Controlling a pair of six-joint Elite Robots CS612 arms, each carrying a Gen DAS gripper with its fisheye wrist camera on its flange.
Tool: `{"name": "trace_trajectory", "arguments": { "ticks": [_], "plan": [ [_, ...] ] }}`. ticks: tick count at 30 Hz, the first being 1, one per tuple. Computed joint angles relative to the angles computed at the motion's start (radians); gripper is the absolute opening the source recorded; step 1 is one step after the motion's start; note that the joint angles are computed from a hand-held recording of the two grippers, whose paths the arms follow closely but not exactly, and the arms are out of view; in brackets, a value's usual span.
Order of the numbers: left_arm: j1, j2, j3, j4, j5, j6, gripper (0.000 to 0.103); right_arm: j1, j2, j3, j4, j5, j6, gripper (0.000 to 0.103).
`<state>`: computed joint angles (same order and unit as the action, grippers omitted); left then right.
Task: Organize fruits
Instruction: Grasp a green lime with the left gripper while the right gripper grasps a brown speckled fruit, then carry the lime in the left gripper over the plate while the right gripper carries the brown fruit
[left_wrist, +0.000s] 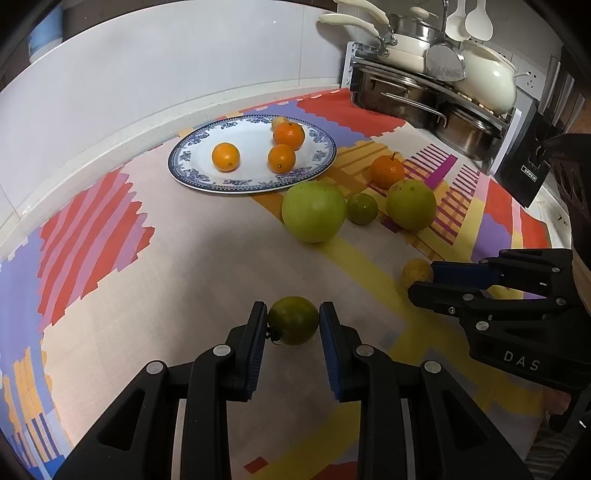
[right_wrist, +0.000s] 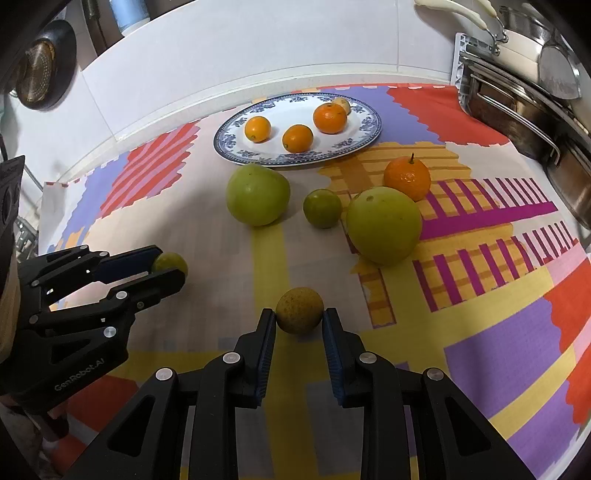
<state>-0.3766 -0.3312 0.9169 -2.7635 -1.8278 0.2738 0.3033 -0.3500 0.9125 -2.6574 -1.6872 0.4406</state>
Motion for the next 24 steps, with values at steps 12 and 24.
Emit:
{"name": "trace_trajectory", "arguments": {
  "ticks": [12, 24],
  "plan": [
    [-0.005, -0.031, 0.032, -0.072, 0.009, -0.007, 0.029, -0.001, -0.024, 0.027, -0.072, -0.005, -0.030, 0.027],
    [-0.006, 0.003, -0.097, -0.099, 0.032, -0.044, 0.029, -0.021, 0.003, -0.082, -0.099, -0.018, -0.120, 0.027]
  ]
}}
